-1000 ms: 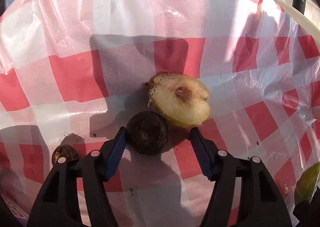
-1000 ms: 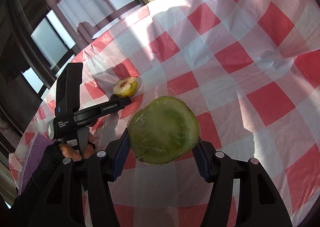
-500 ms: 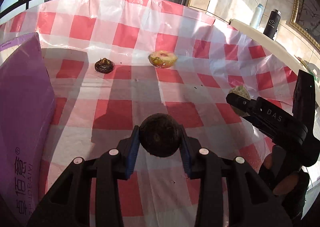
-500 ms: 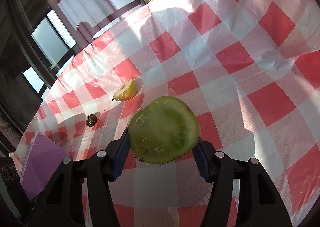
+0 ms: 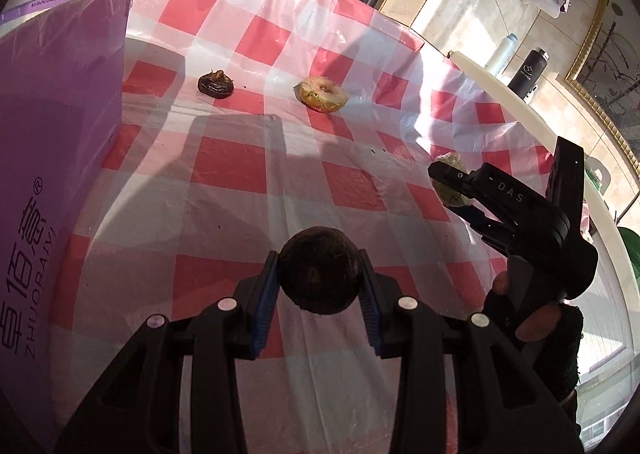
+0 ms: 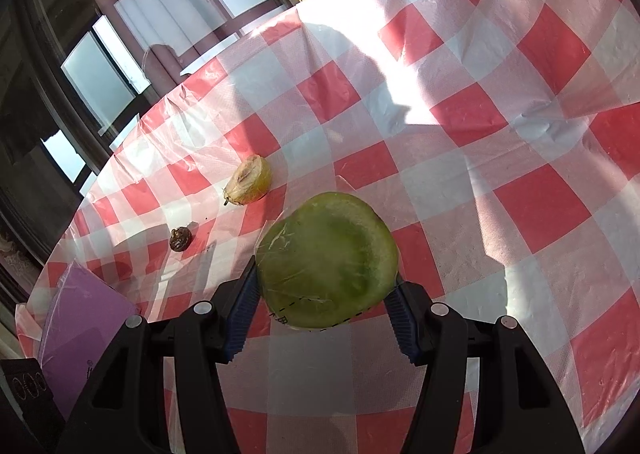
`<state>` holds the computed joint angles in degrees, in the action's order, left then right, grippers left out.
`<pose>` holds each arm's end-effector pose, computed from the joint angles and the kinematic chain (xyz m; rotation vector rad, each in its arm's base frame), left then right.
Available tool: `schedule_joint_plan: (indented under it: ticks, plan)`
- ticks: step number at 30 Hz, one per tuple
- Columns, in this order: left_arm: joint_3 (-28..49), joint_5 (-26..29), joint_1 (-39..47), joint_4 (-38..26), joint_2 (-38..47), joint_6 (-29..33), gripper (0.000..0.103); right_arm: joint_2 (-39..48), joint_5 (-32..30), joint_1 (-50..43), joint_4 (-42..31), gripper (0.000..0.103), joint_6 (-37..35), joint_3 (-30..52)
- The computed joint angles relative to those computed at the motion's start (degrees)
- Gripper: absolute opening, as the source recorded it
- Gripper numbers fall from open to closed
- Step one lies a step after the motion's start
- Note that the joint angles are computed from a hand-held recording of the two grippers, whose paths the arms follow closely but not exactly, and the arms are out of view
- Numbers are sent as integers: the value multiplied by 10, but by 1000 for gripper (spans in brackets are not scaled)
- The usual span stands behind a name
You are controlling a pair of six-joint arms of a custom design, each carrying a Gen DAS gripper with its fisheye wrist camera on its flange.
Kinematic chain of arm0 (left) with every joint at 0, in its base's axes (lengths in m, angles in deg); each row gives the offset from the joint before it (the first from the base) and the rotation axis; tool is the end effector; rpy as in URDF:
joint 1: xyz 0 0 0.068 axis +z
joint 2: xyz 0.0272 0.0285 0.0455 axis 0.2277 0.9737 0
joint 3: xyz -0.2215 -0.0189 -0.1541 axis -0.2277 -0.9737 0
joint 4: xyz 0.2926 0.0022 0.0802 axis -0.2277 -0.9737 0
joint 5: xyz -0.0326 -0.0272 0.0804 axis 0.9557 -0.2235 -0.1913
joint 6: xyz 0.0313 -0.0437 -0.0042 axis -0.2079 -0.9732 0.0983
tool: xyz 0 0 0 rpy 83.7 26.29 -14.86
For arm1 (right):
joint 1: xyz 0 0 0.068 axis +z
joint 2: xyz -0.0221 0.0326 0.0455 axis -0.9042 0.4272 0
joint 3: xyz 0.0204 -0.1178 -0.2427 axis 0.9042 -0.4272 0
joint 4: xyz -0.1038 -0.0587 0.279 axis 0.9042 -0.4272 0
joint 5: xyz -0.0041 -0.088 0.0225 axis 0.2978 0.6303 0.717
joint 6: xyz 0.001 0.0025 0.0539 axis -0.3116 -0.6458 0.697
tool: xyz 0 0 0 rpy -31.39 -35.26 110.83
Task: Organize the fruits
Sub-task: 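Carry the green fruit and dark fruit over the white box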
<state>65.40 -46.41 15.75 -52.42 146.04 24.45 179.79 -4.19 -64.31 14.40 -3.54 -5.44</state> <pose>0.2952 -0.0085 0.0090 0.3964 2.3447 -0.7279 0.2782 0.0047 0.0070 0.5674 2.1356 0.4094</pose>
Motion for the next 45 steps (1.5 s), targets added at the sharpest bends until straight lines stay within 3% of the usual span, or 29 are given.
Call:
schedule_joint_plan:
  ticks: [13, 16, 18, 20, 23, 26, 28, 30, 32, 34, 37, 40, 45]
  plan:
    - [-4, 14, 7, 7, -5, -8, 38, -5, 10, 4, -13, 58, 4, 3]
    - [-15, 7, 9, 17, -13, -11, 38, -22, 48, 22, -28, 58, 15, -8]
    - [-40, -2, 12, 21, -38, 2, 38, -51, 69, 50, -54, 58, 35, -30]
    - [-94, 31, 36, 22, -88, 29, 38, -75, 102, 106, -31, 58, 61, -75]
    - [-193, 64, 75, 0, -213, 91, 38, -107, 176, 215, -15, 58, 105, -129]
    - [-267, 118, 140, -117, -389, 185, 38, -134, 234, 316, -52, 58, 146, -144]
    - [-284, 165, 203, -248, -506, 256, 38, -166, 277, 376, -114, 58, 163, -135]
    - [-272, 212, 269, -368, -564, 330, 38, -200, 302, 423, -153, 58, 174, -129]
    - [-244, 251, 339, -463, -579, 404, 38, -244, 333, 468, -205, 58, 179, -118]
    - [-195, 289, 411, -558, -538, 505, 38, -279, 363, 508, -254, 58, 168, -99]
    - [-141, 315, 485, -611, -495, 566, 38, -306, 395, 556, -293, 58, 150, -66]
    - [-104, 324, 526, -571, -455, 533, 38, -292, 413, 587, -309, 58, 126, -21]
    - [-44, 282, 539, -399, -357, 367, 38, -217, 414, 620, -313, 58, 76, 72]
